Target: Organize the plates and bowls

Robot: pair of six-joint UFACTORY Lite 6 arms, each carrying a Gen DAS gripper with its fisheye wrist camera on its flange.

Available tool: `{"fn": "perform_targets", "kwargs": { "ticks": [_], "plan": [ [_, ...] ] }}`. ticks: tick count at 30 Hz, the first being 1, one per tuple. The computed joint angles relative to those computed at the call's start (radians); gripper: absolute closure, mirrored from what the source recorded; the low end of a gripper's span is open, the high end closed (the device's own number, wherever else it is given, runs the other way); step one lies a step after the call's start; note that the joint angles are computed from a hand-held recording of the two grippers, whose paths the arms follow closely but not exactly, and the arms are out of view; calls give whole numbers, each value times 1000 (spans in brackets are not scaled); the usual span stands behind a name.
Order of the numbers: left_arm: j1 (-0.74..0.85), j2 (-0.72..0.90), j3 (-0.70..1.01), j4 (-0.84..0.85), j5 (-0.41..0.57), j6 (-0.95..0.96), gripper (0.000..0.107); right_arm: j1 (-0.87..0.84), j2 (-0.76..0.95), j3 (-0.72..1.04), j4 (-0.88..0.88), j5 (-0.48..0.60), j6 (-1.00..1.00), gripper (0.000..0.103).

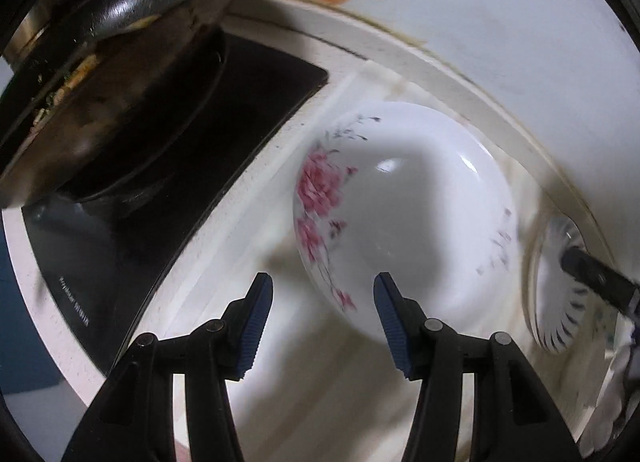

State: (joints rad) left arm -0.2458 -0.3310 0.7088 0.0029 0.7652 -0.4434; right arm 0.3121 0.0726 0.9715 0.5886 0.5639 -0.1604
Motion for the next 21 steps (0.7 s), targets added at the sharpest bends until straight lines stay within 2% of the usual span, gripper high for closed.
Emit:
{"fn": "perform_targets", "kwargs": {
  "ticks": [5, 8, 10, 11, 13, 21],
  "plan": [
    [87, 157, 47, -37, -71, 72, 57, 6, 404, 351, -28, 20, -6, 52],
    [103, 226, 65, -60, -107, 99, 57, 9, 545, 479, -68, 46, 18, 61],
    [112, 234, 56, -75, -144, 122, 68, 7, 615, 541, -96, 68, 33, 76],
    [112, 236, 54, -81, -149, 134, 77, 3, 644, 561, -82, 77, 13, 79],
    [98, 239, 54, -65, -160, 124, 80, -9, 642, 538, -11, 66, -60, 82],
    [61, 146, 10, -15, -142, 60, 80, -12, 574, 457, 28, 37, -112, 86]
  ]
}}
